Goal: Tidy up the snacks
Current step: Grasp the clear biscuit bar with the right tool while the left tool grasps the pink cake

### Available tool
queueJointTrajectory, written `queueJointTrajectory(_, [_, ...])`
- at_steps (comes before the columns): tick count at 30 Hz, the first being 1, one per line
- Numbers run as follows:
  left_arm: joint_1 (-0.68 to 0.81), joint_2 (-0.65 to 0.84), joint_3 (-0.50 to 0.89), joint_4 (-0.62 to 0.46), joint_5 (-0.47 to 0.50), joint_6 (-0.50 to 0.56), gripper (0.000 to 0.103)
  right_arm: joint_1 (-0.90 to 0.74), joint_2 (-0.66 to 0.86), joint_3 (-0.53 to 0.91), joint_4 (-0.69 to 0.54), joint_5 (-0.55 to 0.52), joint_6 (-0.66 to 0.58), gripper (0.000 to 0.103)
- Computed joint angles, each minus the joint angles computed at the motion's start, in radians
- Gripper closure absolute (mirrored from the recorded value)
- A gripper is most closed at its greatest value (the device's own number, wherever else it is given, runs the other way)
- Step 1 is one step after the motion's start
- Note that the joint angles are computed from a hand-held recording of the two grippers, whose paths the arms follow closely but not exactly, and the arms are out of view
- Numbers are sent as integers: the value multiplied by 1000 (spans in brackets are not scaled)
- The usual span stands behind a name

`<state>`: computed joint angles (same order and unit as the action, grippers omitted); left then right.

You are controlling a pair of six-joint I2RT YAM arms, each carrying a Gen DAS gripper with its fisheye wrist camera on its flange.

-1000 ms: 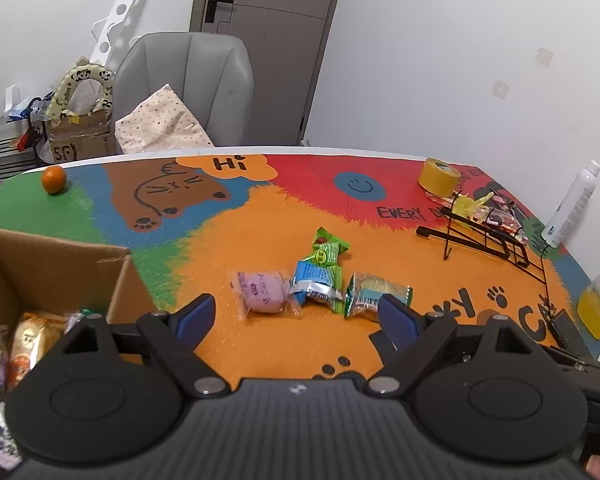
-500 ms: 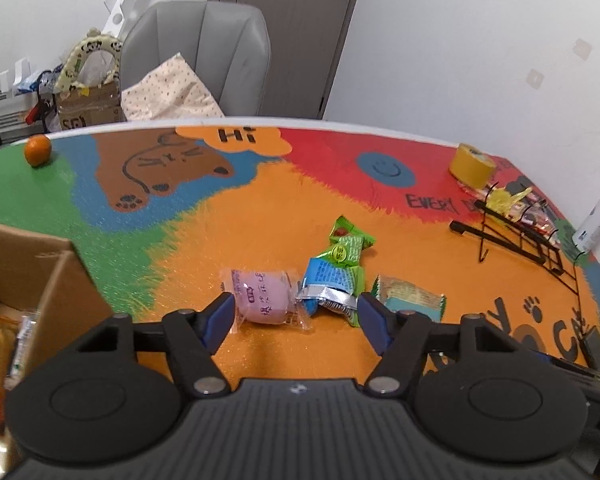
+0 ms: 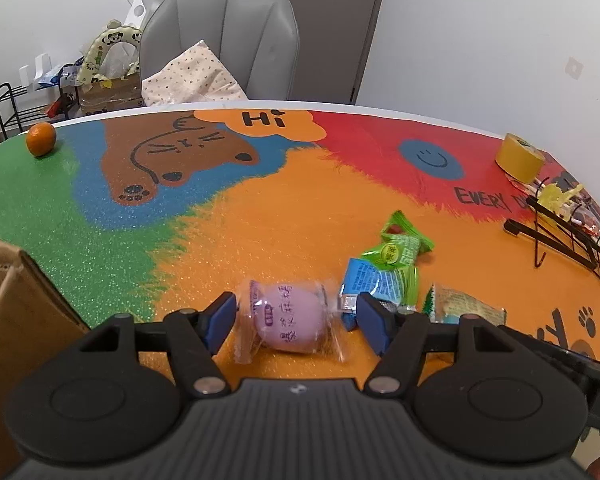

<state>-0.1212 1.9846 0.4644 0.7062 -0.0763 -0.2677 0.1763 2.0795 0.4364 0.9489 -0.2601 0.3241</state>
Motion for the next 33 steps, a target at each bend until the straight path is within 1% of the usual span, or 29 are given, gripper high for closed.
queueJointTrajectory(5, [9, 14, 4, 13, 5, 11, 36, 21, 12, 37, -22, 14, 17, 24])
queueJointTrajectory(10, [28, 21, 13, -14, 5, 17, 36, 61, 28, 75, -54, 54, 23, 24])
queueJointTrajectory(12, [40, 37, 10, 5, 25, 20, 36, 81, 35, 88, -67, 84, 14, 24])
queueJointTrajectory(15, [38, 44, 0, 32, 23, 34, 38, 103, 46, 108, -100, 122, 3, 24])
queueJointTrajectory(17, [39, 47, -4, 41, 27, 37, 38, 114, 49, 106, -95, 145, -13, 28])
queueJointTrajectory(19, [36, 52, -10, 59, 30, 40, 42, 129, 43, 104, -106, 183, -35, 39])
queueJointTrajectory(20, [32, 55, -11, 65, 30, 42, 47, 131, 40, 101, -109, 196, -43, 41])
queueJointTrajectory(21, [27, 56, -14, 71, 31, 45, 56, 127, 38, 97, -109, 196, -47, 45])
queueJointTrajectory(22, [24, 55, -16, 75, 38, 50, 60, 119, 34, 90, -106, 188, -51, 48])
queueJointTrajectory(23, [22, 53, -19, 77, 45, 50, 63, 111, 31, 85, -105, 180, -56, 49])
queueJointTrajectory(26, [26, 46, -29, 80, 68, 49, 66, 91, 15, 59, -101, 171, -69, 50])
queueJointTrajectory(30, [27, 24, -45, 67, 90, 50, 67, 62, -3, 13, -79, 161, -82, 51])
queueJointTrajectory(33, [16, 12, -61, 66, 96, 46, 67, 48, -28, -14, -89, 156, -86, 51])
